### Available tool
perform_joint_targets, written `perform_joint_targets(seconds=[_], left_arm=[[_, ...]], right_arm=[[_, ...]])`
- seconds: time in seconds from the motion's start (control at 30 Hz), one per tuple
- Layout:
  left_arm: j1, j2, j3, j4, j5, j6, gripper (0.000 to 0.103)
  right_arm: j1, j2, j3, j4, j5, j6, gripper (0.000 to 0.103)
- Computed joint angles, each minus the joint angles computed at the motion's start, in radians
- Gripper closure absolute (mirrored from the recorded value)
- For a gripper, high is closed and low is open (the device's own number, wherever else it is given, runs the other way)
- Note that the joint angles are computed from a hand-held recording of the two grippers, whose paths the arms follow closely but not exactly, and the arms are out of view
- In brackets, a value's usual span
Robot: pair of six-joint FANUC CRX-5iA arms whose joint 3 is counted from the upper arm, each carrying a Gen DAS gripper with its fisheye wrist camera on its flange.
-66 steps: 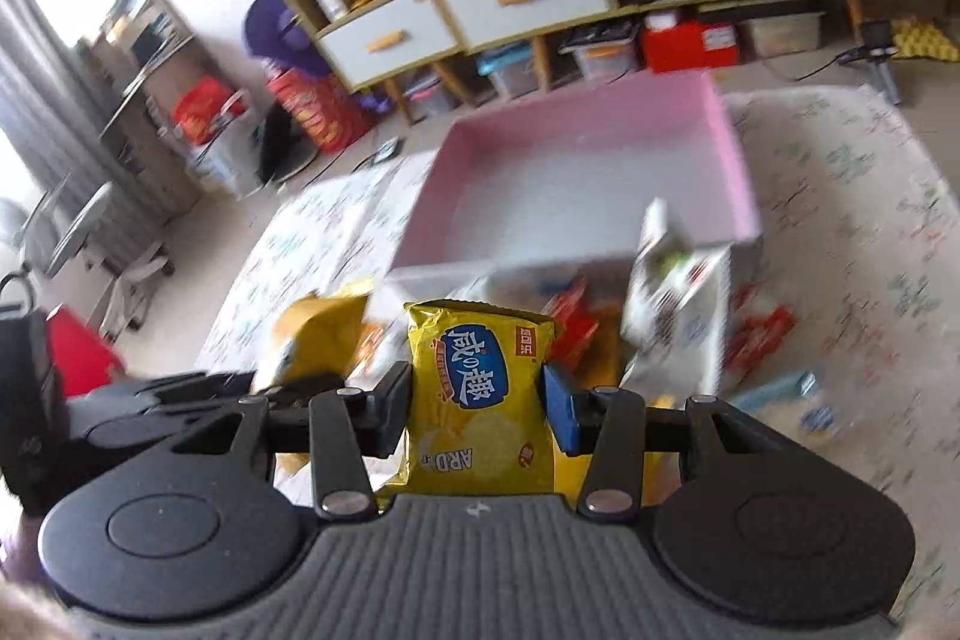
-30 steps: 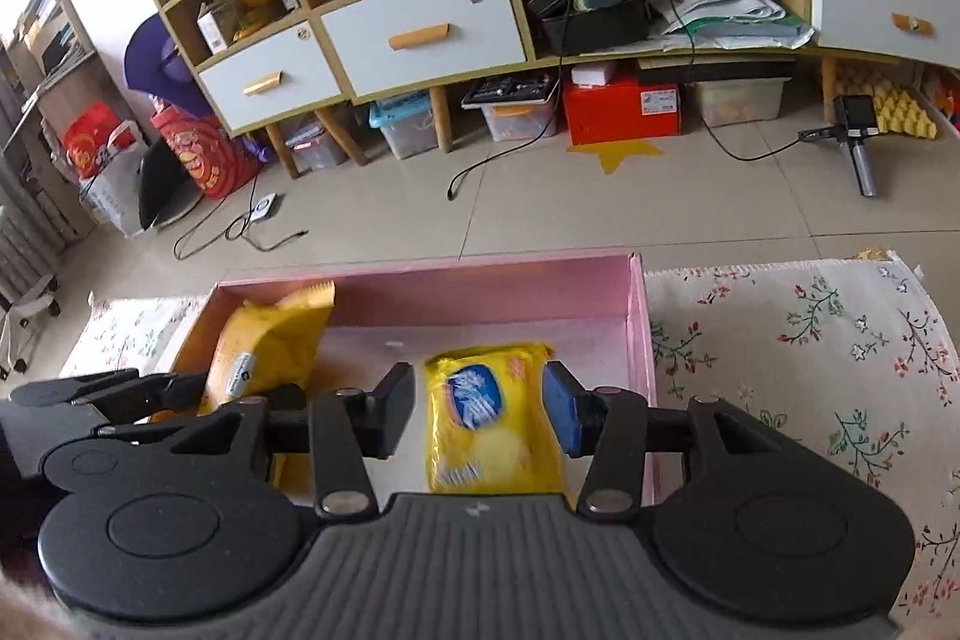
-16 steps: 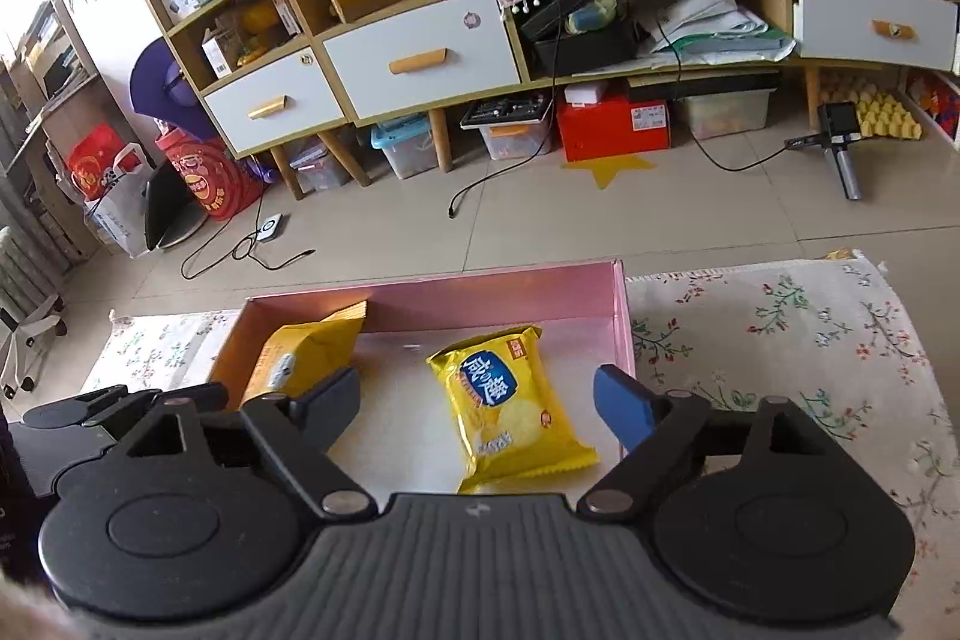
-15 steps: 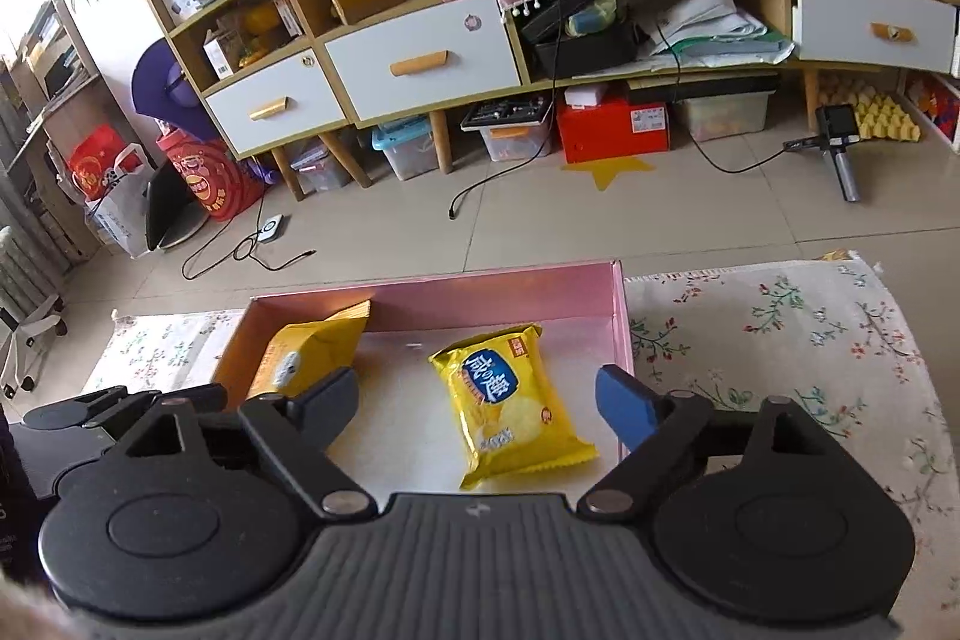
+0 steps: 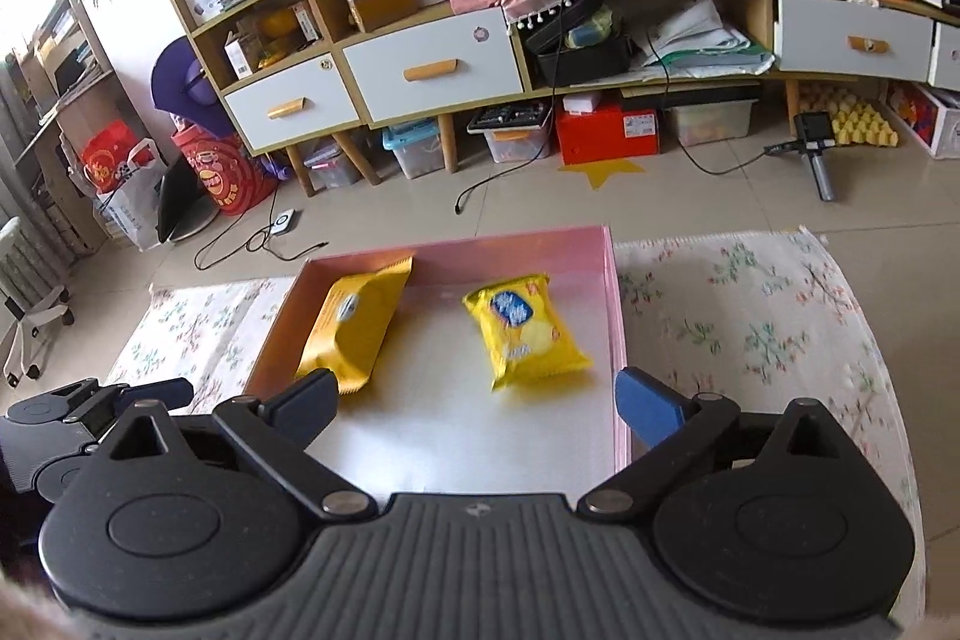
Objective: Organize snacks
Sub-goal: 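Withdraw both open tools back over the snack pile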
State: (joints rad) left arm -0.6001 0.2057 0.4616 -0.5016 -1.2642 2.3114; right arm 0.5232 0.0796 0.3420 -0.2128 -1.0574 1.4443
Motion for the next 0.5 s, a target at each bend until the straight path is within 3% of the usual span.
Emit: perform_joint_targets(seconds=[0.5], left_arm=[[-0.090, -0.115, -0.141, 0.009, -0.055, 0.129, 0.006]], right_arm=[[0.052, -0.167, -0.200, 0.054, 0.015, -0.056, 0.000]])
